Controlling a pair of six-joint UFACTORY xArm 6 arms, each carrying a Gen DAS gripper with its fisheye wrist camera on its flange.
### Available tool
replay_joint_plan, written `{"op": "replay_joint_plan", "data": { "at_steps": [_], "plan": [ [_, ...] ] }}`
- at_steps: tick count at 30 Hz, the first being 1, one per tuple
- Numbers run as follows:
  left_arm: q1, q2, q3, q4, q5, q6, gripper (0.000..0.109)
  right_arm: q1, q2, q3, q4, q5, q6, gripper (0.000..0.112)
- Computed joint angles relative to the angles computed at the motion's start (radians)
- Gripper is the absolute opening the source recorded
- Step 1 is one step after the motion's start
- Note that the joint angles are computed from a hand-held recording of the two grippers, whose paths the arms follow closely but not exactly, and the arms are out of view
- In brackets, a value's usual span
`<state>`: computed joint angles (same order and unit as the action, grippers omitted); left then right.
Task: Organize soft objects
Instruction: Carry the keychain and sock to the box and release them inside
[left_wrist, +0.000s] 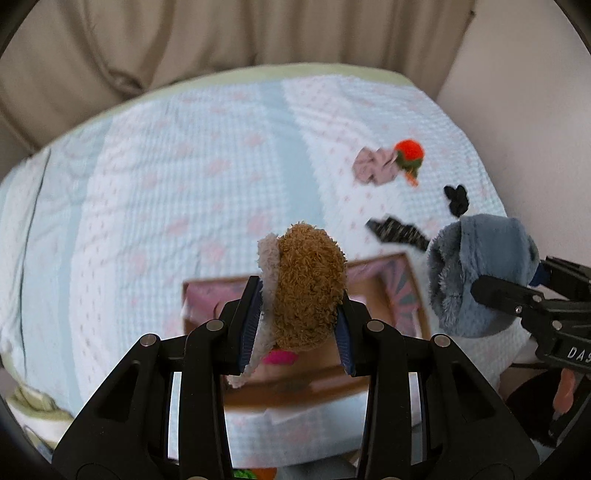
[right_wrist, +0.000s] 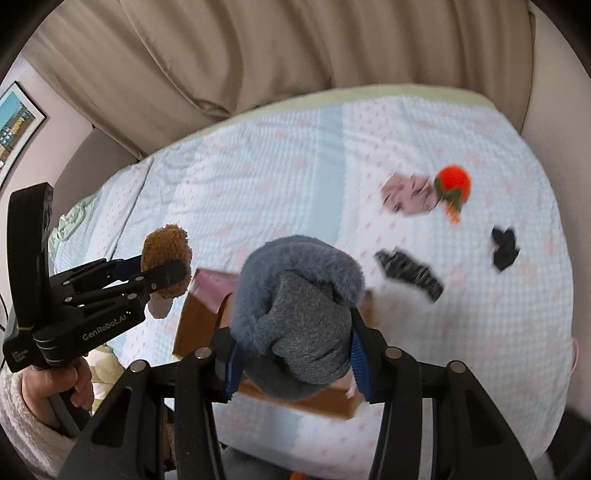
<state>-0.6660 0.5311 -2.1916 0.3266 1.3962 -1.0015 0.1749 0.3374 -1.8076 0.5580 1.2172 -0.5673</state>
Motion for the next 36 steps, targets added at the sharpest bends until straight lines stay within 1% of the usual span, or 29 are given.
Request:
{"op": "replay_joint_plan", "data": {
  "at_steps": [2,6,11,16,20,26,31,33,34,35,36],
  "plan": [
    [0.010,-0.108,0.186,-0.021,-0.071,-0.019,0.033,0.039,-0.045,0.080,-0.034,-0.036,0.037,0.045],
    [0.034,-0.221,0.403,-0.074,-0.168,-0.011,0.033,0.100,-0.093,0.181,-0.093,-0.085,0.113,0.045],
    [0.072,-0.274,0.553,-0.162,-0.252,0.043,0.033,0.160,-0.108,0.252,-0.174,-0.127,0.237,0.045],
    [0.108,-0.248,0.590,-0.250,-0.283,0.107,0.033,0.191,-0.078,0.262,-0.236,-0.122,0.350,0.045],
    [0.130,-0.203,0.596,-0.318,-0.301,0.149,0.033,0.209,-0.021,0.225,-0.294,-0.089,0.412,0.045],
    [0.139,-0.125,0.575,-0.384,-0.298,0.210,0.033,0.209,0.083,0.162,-0.332,-0.038,0.465,0.046],
    [0.143,-0.060,0.520,-0.416,-0.270,0.252,0.033,0.208,0.148,0.113,-0.338,-0.012,0.487,0.047],
    [0.138,-0.046,0.494,-0.401,-0.254,0.250,0.035,0.204,0.169,0.089,-0.339,-0.002,0.501,0.053],
    [0.134,-0.041,0.481,-0.390,-0.248,0.246,0.048,0.201,0.180,0.074,-0.335,0.003,0.509,0.060],
    [0.131,-0.041,0.480,-0.392,-0.255,0.249,0.076,0.199,0.190,0.060,-0.333,0.009,0.517,0.072],
    [0.130,-0.039,0.477,-0.395,-0.256,0.250,0.094,0.197,0.198,0.050,-0.333,0.009,0.522,0.081]
  ]
}}
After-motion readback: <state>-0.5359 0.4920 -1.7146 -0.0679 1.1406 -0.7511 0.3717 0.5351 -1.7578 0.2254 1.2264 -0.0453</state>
